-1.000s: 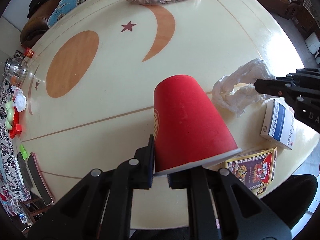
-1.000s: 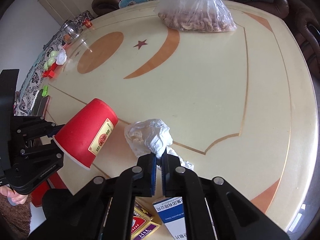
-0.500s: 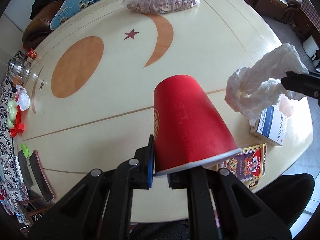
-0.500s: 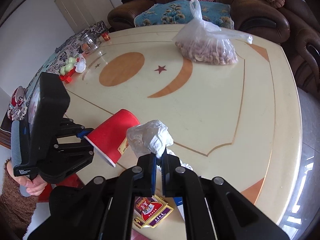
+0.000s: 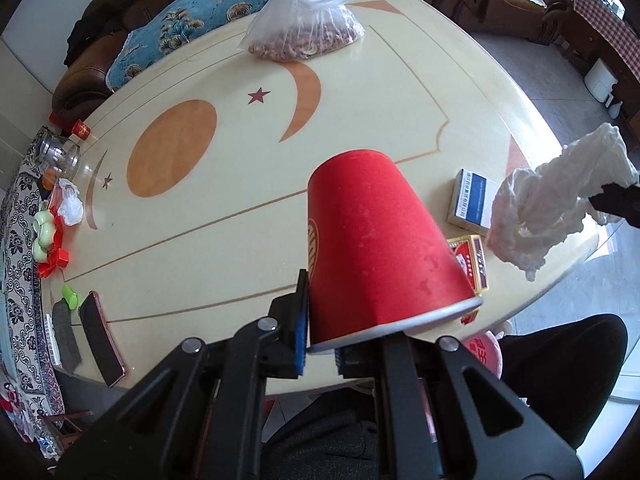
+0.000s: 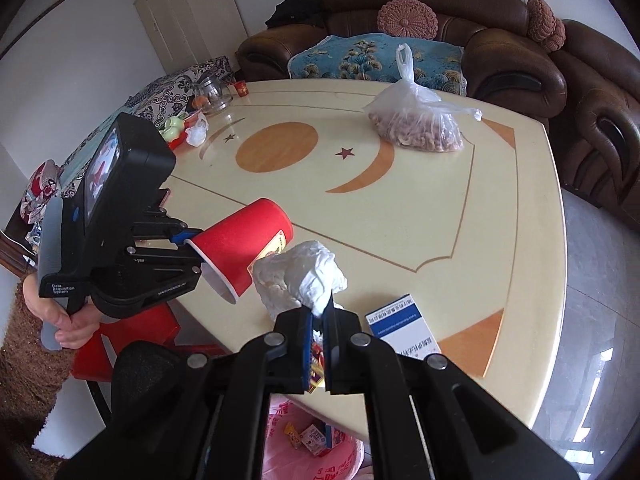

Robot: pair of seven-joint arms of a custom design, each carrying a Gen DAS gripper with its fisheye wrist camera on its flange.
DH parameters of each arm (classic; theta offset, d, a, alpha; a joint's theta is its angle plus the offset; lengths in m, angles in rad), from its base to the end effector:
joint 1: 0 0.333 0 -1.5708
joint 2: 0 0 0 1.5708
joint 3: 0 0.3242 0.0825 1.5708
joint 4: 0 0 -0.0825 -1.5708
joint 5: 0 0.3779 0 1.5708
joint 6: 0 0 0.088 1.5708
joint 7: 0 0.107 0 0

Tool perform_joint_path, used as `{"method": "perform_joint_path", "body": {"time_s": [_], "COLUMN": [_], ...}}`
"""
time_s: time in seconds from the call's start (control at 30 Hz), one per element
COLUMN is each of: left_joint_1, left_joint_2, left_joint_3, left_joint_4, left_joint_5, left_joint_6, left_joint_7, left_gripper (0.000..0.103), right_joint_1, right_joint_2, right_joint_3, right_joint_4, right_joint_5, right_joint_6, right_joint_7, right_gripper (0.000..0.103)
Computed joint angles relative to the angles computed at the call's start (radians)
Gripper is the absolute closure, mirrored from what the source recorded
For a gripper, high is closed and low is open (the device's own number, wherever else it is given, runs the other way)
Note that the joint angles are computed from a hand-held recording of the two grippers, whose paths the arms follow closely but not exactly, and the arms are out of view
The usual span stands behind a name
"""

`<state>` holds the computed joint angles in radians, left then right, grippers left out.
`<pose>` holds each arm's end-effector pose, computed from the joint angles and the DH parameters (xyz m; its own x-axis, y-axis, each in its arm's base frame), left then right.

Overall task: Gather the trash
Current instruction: 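Lift the red cup and tissue and carry both over the pink bin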

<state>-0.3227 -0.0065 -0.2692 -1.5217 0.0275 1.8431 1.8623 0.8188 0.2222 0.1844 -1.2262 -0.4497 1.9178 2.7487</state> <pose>0.4747 -0.3173 0.6880 -0.7575 -0.6416 -0.1204 -0.5884 0.7509 -0.2998 0.3860 0.5145 0.7112 -0.0619 -0.9678 -0.2441 -0.8285 0.1862 -0.5282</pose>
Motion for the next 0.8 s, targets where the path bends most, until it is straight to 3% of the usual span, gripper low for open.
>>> {"method": "perform_joint_path", "body": {"time_s": [0.37,0.8], "left_joint_1": [0.007,-0.007], "left_joint_2": [-0.276,-0.487], "left_joint_3": [0.029,0.064], "left_joint_4": [-0.282,-0.519], "left_joint_5": [-0.125,-0.189], "left_joint_6": [0.038,0.015], "left_joint_7": [0.123,0.214], "left_gripper": [0.092,0.092], "right_joint_1": [0.107,0.232], "right_joint_2": [-0.013,0.048], "right_joint_3": [0.045,0.059], "right_joint_4": [0.008,0.066], "right_joint_5": [-0.074,-0.095], "right_joint_6": [-0.101,-0.172], "right_joint_7": [0.130,0.236], "right_gripper": [0.099,0.099]}}
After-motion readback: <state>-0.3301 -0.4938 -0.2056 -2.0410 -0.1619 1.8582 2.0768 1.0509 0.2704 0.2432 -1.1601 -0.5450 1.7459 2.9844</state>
